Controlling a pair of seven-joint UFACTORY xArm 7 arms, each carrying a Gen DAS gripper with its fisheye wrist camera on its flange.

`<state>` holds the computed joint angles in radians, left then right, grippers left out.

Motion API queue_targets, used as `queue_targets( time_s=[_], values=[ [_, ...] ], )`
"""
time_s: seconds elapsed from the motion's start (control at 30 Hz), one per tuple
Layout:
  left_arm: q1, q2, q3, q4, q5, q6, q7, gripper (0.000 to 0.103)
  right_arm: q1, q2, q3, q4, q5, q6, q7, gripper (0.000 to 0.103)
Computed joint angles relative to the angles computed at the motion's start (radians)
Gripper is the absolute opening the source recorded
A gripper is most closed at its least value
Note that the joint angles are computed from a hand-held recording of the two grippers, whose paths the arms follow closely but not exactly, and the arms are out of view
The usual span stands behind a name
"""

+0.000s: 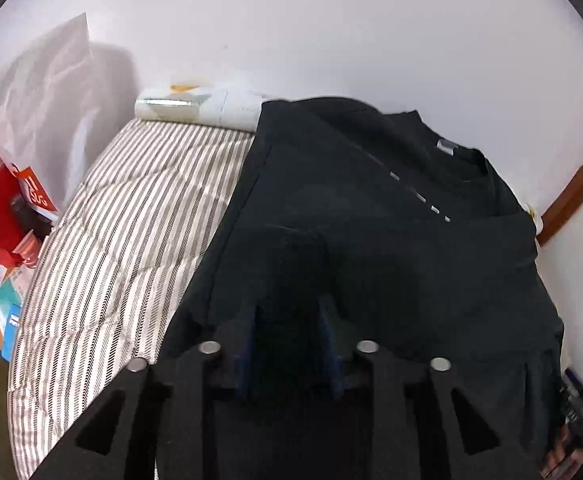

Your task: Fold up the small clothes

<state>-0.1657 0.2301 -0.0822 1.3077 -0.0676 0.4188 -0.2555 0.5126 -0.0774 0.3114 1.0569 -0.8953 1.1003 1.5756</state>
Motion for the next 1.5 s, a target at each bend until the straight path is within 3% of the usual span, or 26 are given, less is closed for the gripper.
queue_targets(
  time_s=[0.07, 0.23, 0.33, 0.37, 0.43, 0.5, 0.53, 0.57, 0.63, 0.73, 0.8, 0.87, 1.03, 1.13, 1.17, 1.2, 1.3, 1.43, 1.5],
  values=[
    [0.026, 0.003, -0.023, -0.006, -0.063, -0.005, 0.062, 0.033, 0.012, 0.018, 0.014, 0.048, -0.059, 0.068, -0.046, 0.088],
    [0.019, 0.032, -0.018, 0.027, -0.072, 0.007, 0.084, 0.038, -0.007, 0.056, -0.029, 0.106, -0.053, 0.028, -0.149, 0.088],
    [0.004, 0.057, -0.005, 0.061, -0.047, 0.01, 0.054, 0.033, -0.025, 0.097, -0.063, 0.132, -0.021, -0.003, -0.211, 0.087],
    [0.001, 0.062, -0.003, 0.068, -0.038, 0.006, 0.051, 0.02, -0.031, 0.11, -0.074, 0.139, -0.014, -0.019, -0.226, 0.084],
    [-0.02, 0.069, 0.018, 0.083, 0.018, 0.004, 0.023, 0.009, -0.044, 0.138, -0.096, 0.152, 0.007, -0.064, -0.269, 0.075],
    [-0.022, 0.063, 0.022, 0.081, 0.046, -0.018, 0.018, 0.007, -0.05, 0.146, -0.11, 0.143, 0.007, -0.114, -0.292, 0.045],
    [-0.017, 0.059, 0.018, 0.078, 0.043, -0.025, 0.021, 0.007, -0.045, 0.146, -0.112, 0.141, -0.015, -0.116, -0.293, 0.036],
    [-0.011, 0.055, 0.015, 0.076, 0.035, -0.03, 0.02, 0.007, -0.036, 0.14, -0.11, 0.137, -0.048, -0.102, -0.287, 0.017],
    [0.005, 0.049, 0.001, 0.066, 0.005, -0.043, 0.034, 0.007, -0.018, 0.084, -0.1, 0.09, -0.165, -0.073, -0.181, 0.015],
    [0.009, 0.051, -0.005, 0.06, -0.006, -0.039, 0.051, 0.007, -0.035, -0.004, -0.075, 0.003, -0.2, -0.094, -0.09, 0.014],
    [-0.011, 0.055, 0.017, 0.055, 0.034, -0.044, 0.017, 0.007, -0.056, 0.016, -0.034, 0.006, -0.179, -0.015, -0.13, 0.015],
    [-0.008, 0.059, 0.014, 0.05, 0.035, -0.051, 0.019, 0.007, -0.049, 0.03, -0.057, 0.003, -0.093, -0.027, -0.2, 0.015],
    [-0.02, 0.071, 0.024, 0.059, 0.069, -0.018, -0.006, 0.007, -0.04, 0.01, -0.036, 0.018, -0.064, 0.015, -0.239, 0.018],
    [-0.034, 0.06, 0.037, 0.053, 0.113, 0.0, -0.029, 0.011, -0.038, -0.038, -0.028, -0.009, -0.034, -0.004, -0.234, 0.04],
    [-0.034, 0.052, 0.036, 0.043, 0.119, 0.002, -0.028, 0.014, -0.041, -0.055, -0.024, -0.019, -0.012, -0.007, -0.229, 0.051],
    [-0.041, 0.045, 0.042, 0.037, 0.138, 0.012, -0.043, 0.018, -0.045, -0.07, -0.018, -0.029, -0.001, -0.01, -0.218, 0.053],
    [-0.037, 0.002, 0.035, -0.013, 0.157, 0.013, -0.039, 0.032, -0.053, -0.147, 0.004, -0.093, 0.063, -0.017, -0.164, 0.057],
    [-0.056, -0.094, 0.05, -0.122, 0.261, 0.02, -0.104, 0.06, -0.069, -0.228, 0.054, -0.164, 0.136, 0.013, -0.105, 0.057],
    [-0.052, -0.152, 0.044, -0.19, 0.301, 0.017, -0.136, 0.06, -0.069, -0.261, 0.066, -0.198, 0.187, 0.015, -0.098, 0.059]
  ],
)
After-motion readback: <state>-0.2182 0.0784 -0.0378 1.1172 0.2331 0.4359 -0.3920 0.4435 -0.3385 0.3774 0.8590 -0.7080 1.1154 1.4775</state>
